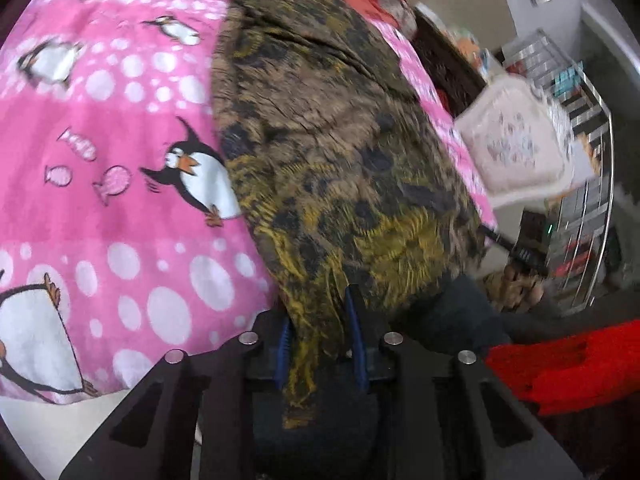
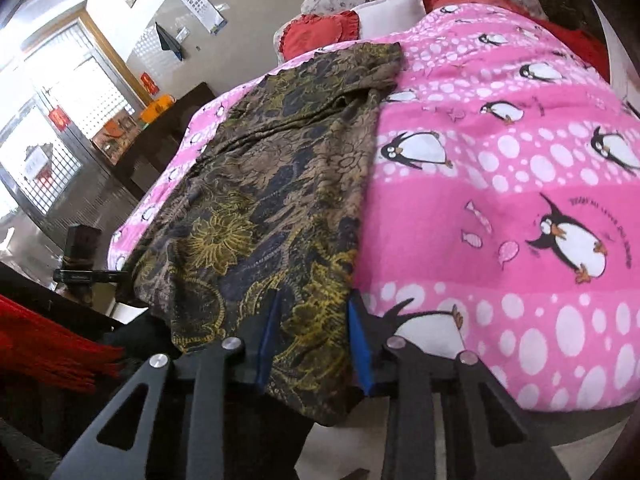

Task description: Fold small clothes

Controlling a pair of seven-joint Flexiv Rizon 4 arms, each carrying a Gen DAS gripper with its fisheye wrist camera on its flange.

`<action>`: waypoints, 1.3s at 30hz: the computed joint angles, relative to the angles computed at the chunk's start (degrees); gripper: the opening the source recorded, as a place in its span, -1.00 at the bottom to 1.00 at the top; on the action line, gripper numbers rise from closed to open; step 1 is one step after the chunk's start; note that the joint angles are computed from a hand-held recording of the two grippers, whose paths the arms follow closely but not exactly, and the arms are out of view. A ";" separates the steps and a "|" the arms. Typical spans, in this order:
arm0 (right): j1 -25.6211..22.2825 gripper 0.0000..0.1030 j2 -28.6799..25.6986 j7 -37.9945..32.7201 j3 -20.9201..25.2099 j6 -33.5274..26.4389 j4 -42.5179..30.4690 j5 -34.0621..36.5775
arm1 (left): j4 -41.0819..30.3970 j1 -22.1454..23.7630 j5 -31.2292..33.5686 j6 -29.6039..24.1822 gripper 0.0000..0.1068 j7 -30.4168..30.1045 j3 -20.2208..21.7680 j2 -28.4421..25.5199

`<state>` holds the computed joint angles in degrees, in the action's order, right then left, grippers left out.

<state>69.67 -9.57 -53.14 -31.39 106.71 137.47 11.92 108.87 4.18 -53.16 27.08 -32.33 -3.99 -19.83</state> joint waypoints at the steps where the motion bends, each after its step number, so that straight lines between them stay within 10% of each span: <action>1: -1.00 -0.48 -0.64 0.48 1.01 0.59 -0.26 0.29 | 0.21 -0.16 -0.77 0.78 -1.00 -0.37 -0.07 -0.03; 5: 0.62 -0.85 -1.67 -0.49 -0.83 0.19 -1.60 1.59 | 1.52 -1.07 -1.81 4.41 -1.00 0.54 -0.14 1.91; 13: -6.27 -0.92 0.65 -2.74 9.89 16.02 -2.04 8.22 | 2.46 1.08 -13.79 -1.89 -1.00 6.71 1.08 6.50; 23: -3.31 -0.94 12.96 -25.87 15.83 24.27 -5.33 25.21 | 0.36 5.22 -17.07 -23.32 -1.00 12.40 5.01 10.41; 31: -13.15 -0.94 6.49 -14.67 15.67 21.18 -7.53 16.61 | -9.91 0.28 -19.66 -1.72 -1.00 2.75 0.33 0.39; 39: -32.94 -0.94 -11.00 -0.53 19.29 9.56 -25.08 6.48 | -38.58 -3.15 -4.33 12.30 -1.00 -12.62 -5.37 -21.33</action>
